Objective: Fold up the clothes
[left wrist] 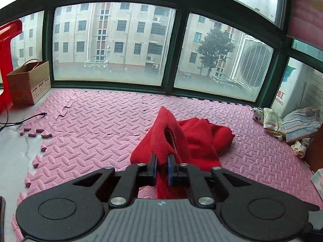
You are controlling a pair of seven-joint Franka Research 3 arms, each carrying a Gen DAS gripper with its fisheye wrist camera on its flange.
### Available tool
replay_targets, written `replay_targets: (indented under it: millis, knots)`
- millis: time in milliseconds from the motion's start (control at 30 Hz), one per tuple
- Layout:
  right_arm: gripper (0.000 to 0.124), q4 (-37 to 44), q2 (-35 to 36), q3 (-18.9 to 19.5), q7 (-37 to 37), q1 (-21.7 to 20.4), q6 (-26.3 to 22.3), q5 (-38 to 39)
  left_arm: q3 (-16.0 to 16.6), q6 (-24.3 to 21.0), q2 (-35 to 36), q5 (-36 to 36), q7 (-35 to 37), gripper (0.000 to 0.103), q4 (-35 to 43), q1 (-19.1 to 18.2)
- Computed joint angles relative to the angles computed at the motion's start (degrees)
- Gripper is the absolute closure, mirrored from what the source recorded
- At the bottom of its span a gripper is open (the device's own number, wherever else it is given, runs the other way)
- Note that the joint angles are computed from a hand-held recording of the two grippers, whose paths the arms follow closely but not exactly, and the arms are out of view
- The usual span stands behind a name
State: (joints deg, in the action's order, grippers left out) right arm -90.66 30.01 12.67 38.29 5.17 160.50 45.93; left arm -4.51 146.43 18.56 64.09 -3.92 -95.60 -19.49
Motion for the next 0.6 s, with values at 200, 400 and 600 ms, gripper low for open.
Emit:
replay_targets:
  millis: [200, 400, 600]
  knots:
    - [0.059, 3.1, 1.9, -0.6, 2.7, 1.5, -5.7, -2.9, -0.7, -0.2, -5.4, -1.5, -6.6, 0.092, -9.7, 1.9]
    - [0.076, 4.1, 2.6, -1.2, 4.9, 2.5, -9.3, -4.6, -2.5, 1.8, -9.3, -3.0, -10.8, 0.093, -16.7, 4.2]
    - [0.102, 1.8, 0.8, -0.5, 4.0, 1.5, -10.2, -2.3, -4.1, 4.6, -12.1, -5.9, -11.3, 0.093, -21.5, 5.6]
